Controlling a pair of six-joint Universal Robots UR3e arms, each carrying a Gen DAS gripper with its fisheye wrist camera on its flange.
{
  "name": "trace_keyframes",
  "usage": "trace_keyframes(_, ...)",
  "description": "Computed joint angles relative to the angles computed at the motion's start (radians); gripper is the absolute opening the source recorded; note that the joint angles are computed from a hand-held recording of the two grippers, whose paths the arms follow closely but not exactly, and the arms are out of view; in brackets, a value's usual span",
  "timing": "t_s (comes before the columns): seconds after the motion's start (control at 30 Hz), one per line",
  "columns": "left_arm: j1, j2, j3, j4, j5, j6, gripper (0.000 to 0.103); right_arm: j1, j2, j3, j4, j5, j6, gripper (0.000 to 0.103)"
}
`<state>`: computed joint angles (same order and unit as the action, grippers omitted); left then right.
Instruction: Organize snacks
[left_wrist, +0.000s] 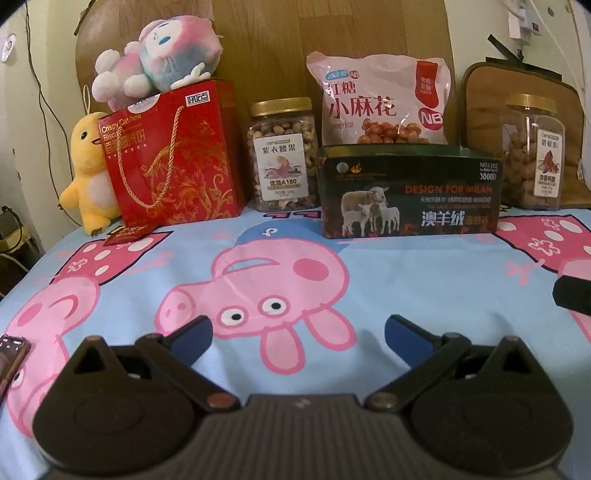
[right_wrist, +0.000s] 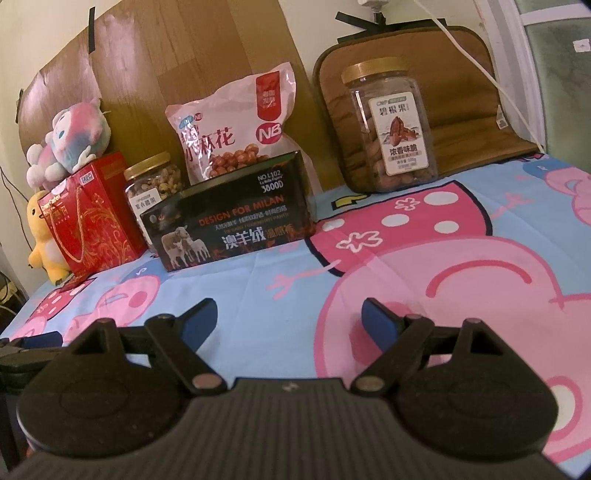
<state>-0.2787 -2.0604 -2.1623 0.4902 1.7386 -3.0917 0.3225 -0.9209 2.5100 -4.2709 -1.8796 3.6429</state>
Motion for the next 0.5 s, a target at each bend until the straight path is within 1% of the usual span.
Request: trace_keyframes(0.5,0.013,0.008,-0.004,-0.010,-0.026,-0.003,0.103,0.002,0.005,0.001,-0.009,0.009,0.001,0.087)
